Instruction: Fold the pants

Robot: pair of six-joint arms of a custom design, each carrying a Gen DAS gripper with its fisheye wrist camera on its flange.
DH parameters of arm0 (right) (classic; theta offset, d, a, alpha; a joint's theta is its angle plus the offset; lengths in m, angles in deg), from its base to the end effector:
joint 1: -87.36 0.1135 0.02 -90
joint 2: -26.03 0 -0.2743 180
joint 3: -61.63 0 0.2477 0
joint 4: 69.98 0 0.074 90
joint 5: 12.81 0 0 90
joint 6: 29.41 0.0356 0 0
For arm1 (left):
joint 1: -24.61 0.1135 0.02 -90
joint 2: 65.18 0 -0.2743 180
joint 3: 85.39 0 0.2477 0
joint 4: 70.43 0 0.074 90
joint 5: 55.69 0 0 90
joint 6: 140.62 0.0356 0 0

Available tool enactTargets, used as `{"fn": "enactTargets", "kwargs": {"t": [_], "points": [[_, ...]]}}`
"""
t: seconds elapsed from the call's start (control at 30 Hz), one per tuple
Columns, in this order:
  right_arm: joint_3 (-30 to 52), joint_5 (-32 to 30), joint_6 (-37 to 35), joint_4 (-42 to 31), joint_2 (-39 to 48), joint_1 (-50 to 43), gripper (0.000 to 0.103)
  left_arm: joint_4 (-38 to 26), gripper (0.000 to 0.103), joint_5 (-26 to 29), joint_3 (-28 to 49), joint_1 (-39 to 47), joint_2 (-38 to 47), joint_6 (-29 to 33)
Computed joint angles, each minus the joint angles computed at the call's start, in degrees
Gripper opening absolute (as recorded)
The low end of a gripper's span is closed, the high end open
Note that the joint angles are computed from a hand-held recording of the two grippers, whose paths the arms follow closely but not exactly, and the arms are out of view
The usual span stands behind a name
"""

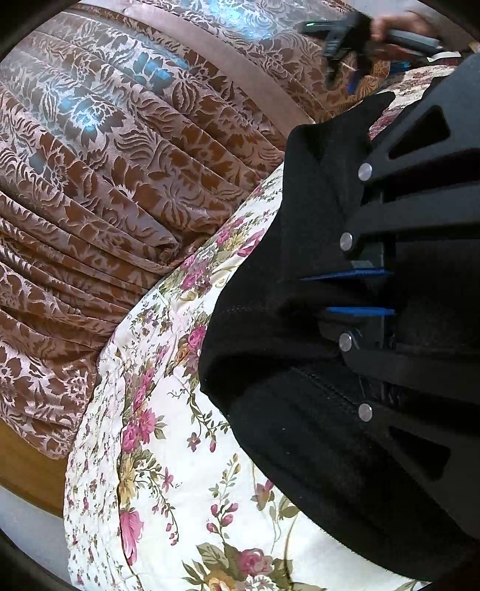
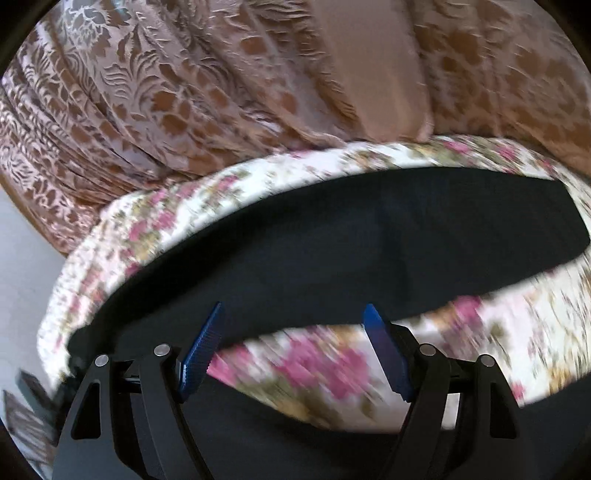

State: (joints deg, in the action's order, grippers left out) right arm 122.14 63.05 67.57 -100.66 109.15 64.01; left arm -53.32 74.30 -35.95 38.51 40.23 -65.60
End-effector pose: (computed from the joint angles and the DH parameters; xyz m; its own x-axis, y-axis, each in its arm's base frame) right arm 0.2611 -0.1033 0.2036 -0.7001 0.4306 -0.5695 0.3379 0.9025 0.2670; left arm 0.3068 0.0524 0.1091 -0.6663 -0.3689 -0.6480 0.1340 0.7956 -0.5908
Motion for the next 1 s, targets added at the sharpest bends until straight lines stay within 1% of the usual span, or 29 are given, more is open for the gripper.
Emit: {"fn": "enactTargets", "kwargs": {"t": [0.03,0.1,0.17,0.2,0.27,0.33,0.43,0.53,0.57,0.6,0.63,0.67,0.7,0.73,0.77,0.8,0.87,0.9,0.93,1.0], "points": [[4.1,-0.6,1.7,-1.4,3.0,1.3,0.077,0.0,0.011,0.1,0.1,0.0,0.1,0.0],[8.6,-0.7,4.1,-2.8,6.6,2.8,0.077,0.1,0.011,0.4,0.1,0.1,0.2,-0.1],[15.2,-0.6,7.4,-5.7,12.2,4.4,0.077,0.2,0.011,0.8,0.1,0.2,0.3,-0.3],[17.2,-1.4,8.6,-6.8,13.9,4.4,0.077,0.2,0.011,1.1,0.1,0.3,0.3,-0.3],[22.3,-4.6,14.4,-8.1,19.2,4.2,0.077,0.2,0.011,1.6,0.1,0.6,0.4,-0.2],[26.2,-6.6,20.2,-9.0,23.4,3.7,0.077,0.2,0.011,2.0,0.2,0.7,0.5,-0.3],[30.8,-7.3,27.4,-10.2,29.0,3.5,0.077,-0.3,0.011,2.3,0.5,0.8,0.6,-0.2],[34.3,-4.8,29.9,-12.6,33.1,3.7,0.077,-0.1,0.011,2.3,0.4,0.7,0.6,-0.4],[34.3,-4.3,30.3,-12.7,33.6,3.5,0.074,0.1,0.011,2.3,0.4,0.7,0.7,-0.4],[34.2,-4.4,30.7,-12.3,34.2,3.2,0.064,0.3,0.011,2.3,0.3,0.6,0.7,-0.5],[33.8,-4.3,30.3,-12.5,34.6,2.7,0.05,0.2,0.011,2.3,0.3,0.6,0.7,-0.5],[32.9,-4.3,29.9,-11.9,34.3,2.3,0.044,0.3,0.011,2.3,0.3,0.5,0.7,-0.5],[31.4,-5.1,29.4,-10.4,33.7,1.9,0.033,0.3,0.011,2.3,0.3,0.5,0.7,-0.6],[28.9,-7.5,28.7,-7.7,32.4,1.0,0.026,-0.1,0.011,2.3,0.4,0.6,0.7,-0.7],[27.7,-8.9,28.1,-6.7,31.4,0.3,0.023,-1.6,0.011,2.4,1.1,0.5,0.5,-0.8],[26.6,-9.9,27.7,-5.9,30.4,-0.2,0.018,-3.6,0.011,2.7,2.1,0.7,0.2,-0.8],[23.6,-12.8,26.8,-4.5,26.9,-1.6,0.018,-6.8,0.011,4.1,4.1,1.3,-0.7,-2.4],[22.5,-14.0,26.3,-4.3,25.2,-2.2,0.018,-6.4,0.011,5.1,4.2,1.9,-1.5,-3.7],[20.8,-15.8,25.2,-4.2,22.6,-3.1,0.015,-5.5,0.011,6.1,4.2,2.3,-2.6,-5.1],[18.6,-18.5,22.9,-4.7,18.7,-4.5,0.013,-4.6,0.011,6.7,4.2,2.6,-6.1,-6.8]]}}
